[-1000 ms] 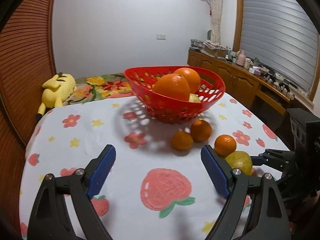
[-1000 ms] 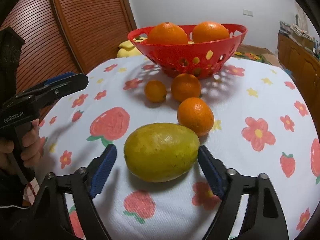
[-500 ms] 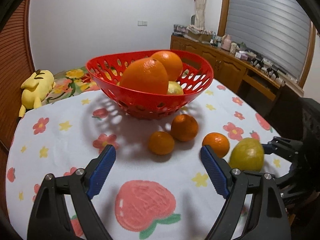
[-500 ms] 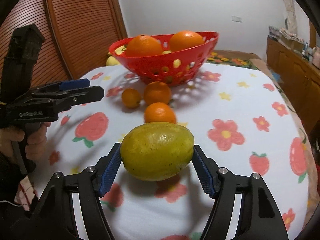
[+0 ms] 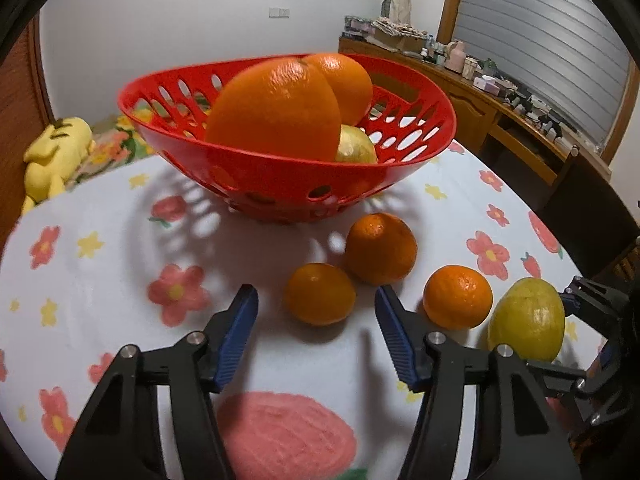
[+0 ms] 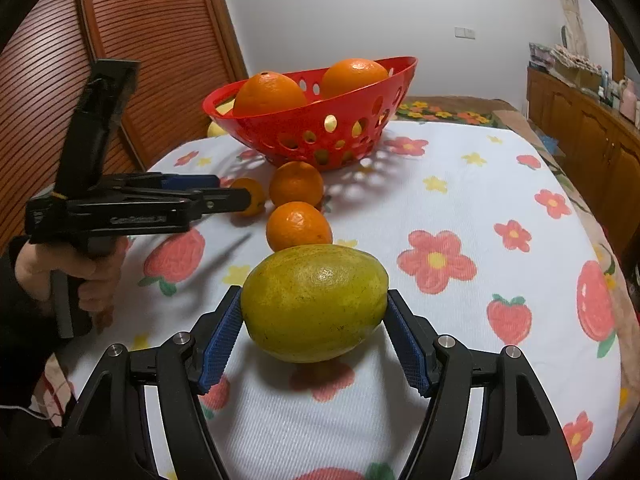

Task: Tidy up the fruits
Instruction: 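Grasp a tangerine with the left tool while the right tool holds the yellow-green fruit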

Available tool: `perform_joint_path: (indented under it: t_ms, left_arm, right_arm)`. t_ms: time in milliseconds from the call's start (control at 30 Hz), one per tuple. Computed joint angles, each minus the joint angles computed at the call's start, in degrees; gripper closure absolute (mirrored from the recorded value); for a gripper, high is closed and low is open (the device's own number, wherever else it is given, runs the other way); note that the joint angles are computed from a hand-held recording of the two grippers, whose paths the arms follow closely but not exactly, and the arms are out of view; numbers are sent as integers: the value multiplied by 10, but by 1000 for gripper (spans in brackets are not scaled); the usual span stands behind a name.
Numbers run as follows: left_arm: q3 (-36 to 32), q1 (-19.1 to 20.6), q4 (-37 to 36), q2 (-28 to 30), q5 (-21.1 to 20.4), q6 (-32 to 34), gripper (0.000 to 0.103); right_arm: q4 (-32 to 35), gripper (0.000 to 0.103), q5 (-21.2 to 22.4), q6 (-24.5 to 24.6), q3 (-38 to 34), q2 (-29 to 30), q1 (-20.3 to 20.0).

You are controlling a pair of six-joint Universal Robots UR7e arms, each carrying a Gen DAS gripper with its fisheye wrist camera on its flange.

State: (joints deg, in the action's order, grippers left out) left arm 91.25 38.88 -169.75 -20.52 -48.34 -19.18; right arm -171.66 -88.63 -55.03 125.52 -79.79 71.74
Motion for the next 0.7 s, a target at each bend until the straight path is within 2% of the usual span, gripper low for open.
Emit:
perform_joint_path:
  t_ms: [167,267,700]
  left_arm:
    - [-12,8,21,3,-7,-9,55]
    - [-9,10,7,3,-19,-5,66]
    - [77,-33,-60,-23,37,-35,67]
  right_arm:
    - [5,31,1,2,-2,0,-1]
    - [4,31,-1,1,-1,0,0]
    - [-5,31,-5,-5,1,4,1]
